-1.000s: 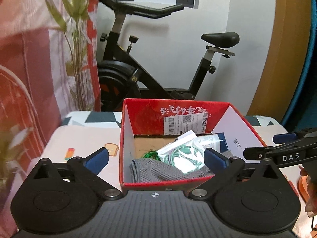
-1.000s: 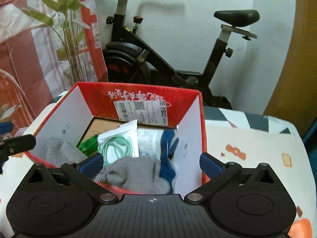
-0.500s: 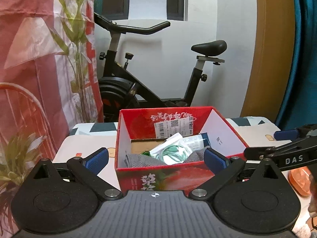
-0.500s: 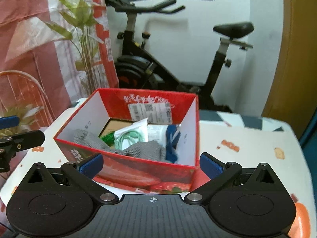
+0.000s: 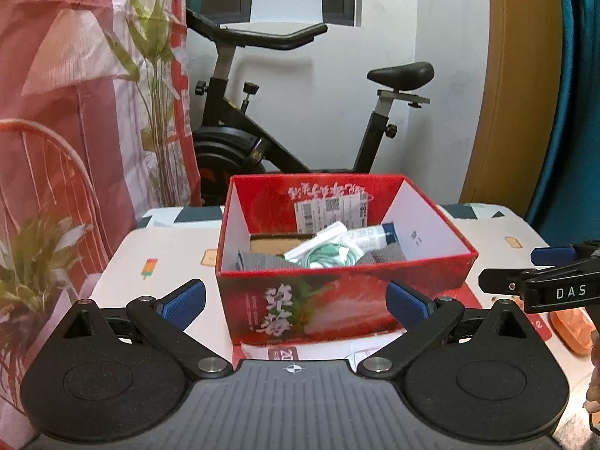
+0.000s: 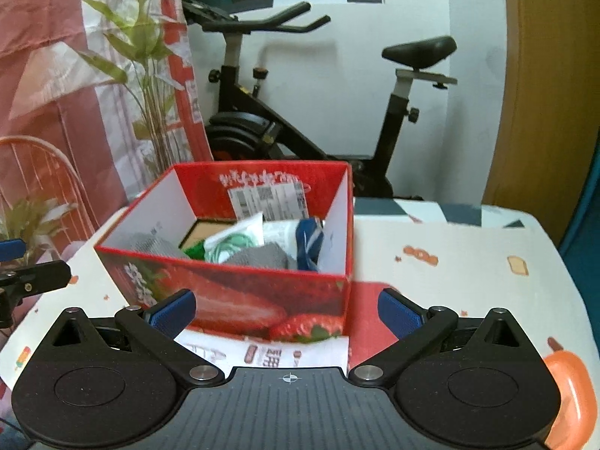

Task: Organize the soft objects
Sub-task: 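Move both grippers back down to the white surgical mask bag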

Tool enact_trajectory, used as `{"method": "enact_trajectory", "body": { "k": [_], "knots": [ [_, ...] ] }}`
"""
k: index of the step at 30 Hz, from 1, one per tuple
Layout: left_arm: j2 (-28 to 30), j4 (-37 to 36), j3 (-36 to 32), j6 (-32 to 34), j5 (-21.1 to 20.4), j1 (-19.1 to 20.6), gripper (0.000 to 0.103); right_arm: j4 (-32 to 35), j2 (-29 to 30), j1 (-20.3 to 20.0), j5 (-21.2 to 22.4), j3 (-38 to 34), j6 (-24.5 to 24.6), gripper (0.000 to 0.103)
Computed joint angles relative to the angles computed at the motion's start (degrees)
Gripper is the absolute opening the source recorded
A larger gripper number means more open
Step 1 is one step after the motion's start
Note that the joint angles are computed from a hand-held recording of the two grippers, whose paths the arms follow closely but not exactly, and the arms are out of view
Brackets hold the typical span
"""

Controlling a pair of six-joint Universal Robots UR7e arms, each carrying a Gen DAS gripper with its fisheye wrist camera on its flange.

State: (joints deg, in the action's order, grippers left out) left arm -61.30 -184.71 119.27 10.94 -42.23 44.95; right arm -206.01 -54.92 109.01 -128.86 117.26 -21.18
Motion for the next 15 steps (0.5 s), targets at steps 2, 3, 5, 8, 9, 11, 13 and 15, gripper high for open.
{"method": "enact_trajectory", "body": {
  "k": [2, 3, 5, 8, 9, 11, 13, 15],
  "knots": [
    [0.2, 0.0, 0.3, -0.1, -0.1, 0.3, 0.103, -0.6, 0.4, -0.4, -0.2, 0.3, 0.2, 0.103],
    [0.3, 0.1, 0.4, -0.2, -0.1, 0.6, 0.103, -1.0, 0.6, -0.6, -0.3, 0.5, 0.2, 0.103],
    [0.4, 0.0, 0.7, -0.4, -0.2, 0.9, 0.103, -2.4, 1.2, -0.9, -0.4, 0.8, -0.3, 0.103],
    [0.6, -0.2, 0.9, -0.5, -0.3, 1.7, 0.103, -4.1, 2.5, -1.2, -1.2, 0.9, -1.8, 0.103],
    [0.7, 0.0, 0.9, -0.7, -0.5, 2.1, 0.103, -4.4, 2.8, -1.3, -1.4, 0.9, -2.0, 0.103],
    [1.0, 0.3, 0.9, -1.0, -0.7, 2.8, 0.103, -4.2, 3.3, -1.7, -1.2, 1.1, -2.0, 0.103],
    [1.5, 0.7, 0.8, -1.3, -1.1, 3.7, 0.103, -3.8, 3.7, -2.2, -1.1, 1.2, -1.7, 0.103],
    [2.0, 2.0, 0.7, -2.2, -1.6, 4.7, 0.103, -3.6, 4.4, -2.8, -1.0, 1.3, -1.7, 0.103]
  ]
}}
